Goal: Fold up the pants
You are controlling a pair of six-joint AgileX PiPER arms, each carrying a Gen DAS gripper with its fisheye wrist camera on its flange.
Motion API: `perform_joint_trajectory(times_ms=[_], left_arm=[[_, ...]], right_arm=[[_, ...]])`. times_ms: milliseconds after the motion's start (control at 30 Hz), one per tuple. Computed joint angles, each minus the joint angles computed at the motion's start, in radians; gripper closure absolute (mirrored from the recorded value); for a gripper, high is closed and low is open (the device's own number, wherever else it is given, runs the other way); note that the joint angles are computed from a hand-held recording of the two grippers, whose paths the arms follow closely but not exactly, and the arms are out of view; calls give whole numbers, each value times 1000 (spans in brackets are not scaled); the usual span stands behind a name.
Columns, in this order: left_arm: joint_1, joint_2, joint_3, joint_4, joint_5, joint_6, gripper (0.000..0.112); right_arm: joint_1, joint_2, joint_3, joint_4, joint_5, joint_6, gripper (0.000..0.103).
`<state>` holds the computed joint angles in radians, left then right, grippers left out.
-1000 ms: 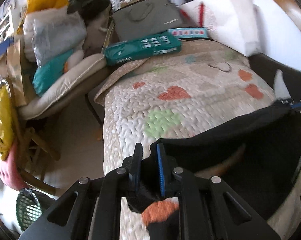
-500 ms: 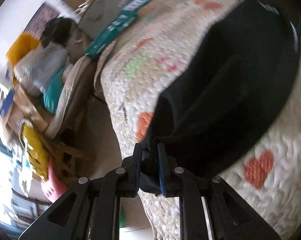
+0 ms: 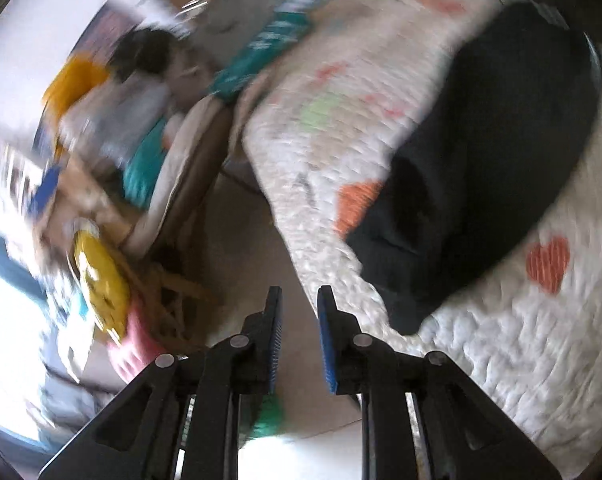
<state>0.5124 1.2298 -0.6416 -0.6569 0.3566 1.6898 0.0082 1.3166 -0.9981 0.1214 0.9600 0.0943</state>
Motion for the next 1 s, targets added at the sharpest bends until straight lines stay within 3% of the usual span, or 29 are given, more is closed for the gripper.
perform_joint_trajectory(times_ms=[100,133,300,433,500,633,667,733,800,900,1000], left_arm=[[93,41,-158,-73,236,-144,94],[100,53,-184,-99,275,-167,94],[-2,96,-233,-151,375,-368,88],[-43,172,-216,-235,498,-430,87],[-49,214,-203,-244,525,-442,87],[-47,231,-174,-237,490,-443,87],[-37,233,-174,-238,497,-444,87],[-26,239,-180,-239,493,-449,86],[-16,240,-186,-240,491,-454,82],[-9,243,-202,-233,496,-479,81],[-23,241,-218,-227,488,-502,80]], right_arm=[[-34,50,-49,-31,11,26,33],[-41,75,-59,-38,7,40,33],[-105,125,-17,77,-39,45,34],[-96,125,52,161,-102,65,37],[-37,147,46,76,-126,176,37],[13,227,6,-13,-156,329,38],[11,251,4,-5,-163,347,42],[20,258,17,-36,-180,405,70],[17,220,50,-52,-206,424,81],[27,121,86,-70,-182,428,91],[63,35,93,-119,-108,461,93]])
